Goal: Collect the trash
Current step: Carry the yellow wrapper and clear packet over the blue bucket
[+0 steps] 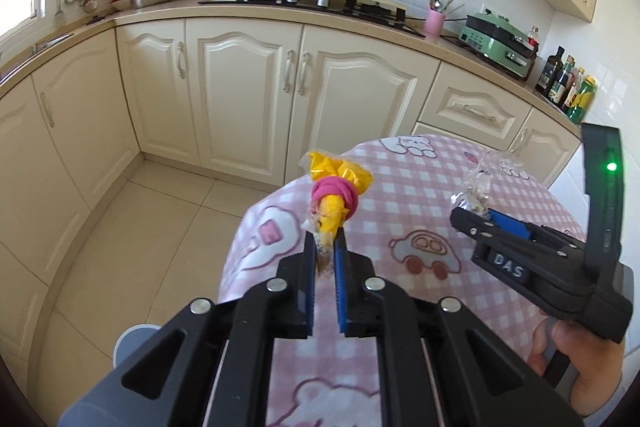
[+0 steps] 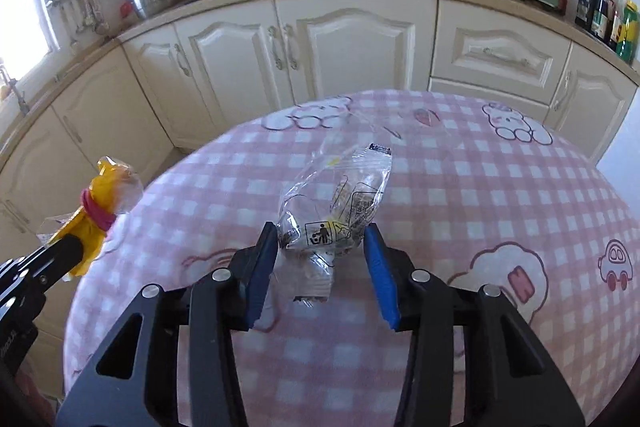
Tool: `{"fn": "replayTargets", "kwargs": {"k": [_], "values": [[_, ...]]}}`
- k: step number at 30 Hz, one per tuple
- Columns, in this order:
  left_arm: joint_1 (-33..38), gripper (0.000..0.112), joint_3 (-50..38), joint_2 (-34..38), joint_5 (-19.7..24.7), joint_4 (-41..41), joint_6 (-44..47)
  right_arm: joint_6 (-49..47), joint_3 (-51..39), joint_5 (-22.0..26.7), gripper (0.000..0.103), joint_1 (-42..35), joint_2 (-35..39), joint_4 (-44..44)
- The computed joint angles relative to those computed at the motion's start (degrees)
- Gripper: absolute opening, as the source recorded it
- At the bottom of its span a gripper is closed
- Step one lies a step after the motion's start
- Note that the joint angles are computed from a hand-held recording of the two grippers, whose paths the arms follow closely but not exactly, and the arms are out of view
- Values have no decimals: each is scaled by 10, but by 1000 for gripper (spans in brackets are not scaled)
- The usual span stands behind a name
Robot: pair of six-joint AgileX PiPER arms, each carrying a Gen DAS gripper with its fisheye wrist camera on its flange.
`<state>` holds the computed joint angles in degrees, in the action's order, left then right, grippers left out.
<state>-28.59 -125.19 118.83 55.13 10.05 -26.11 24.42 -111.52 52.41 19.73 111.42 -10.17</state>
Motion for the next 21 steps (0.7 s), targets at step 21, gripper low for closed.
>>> {"fn": "replayTargets", "kwargs": {"k": [21], "values": [[129, 8, 529, -447, -66, 109, -108, 40, -129, 37, 42, 296, 45, -16]]}}
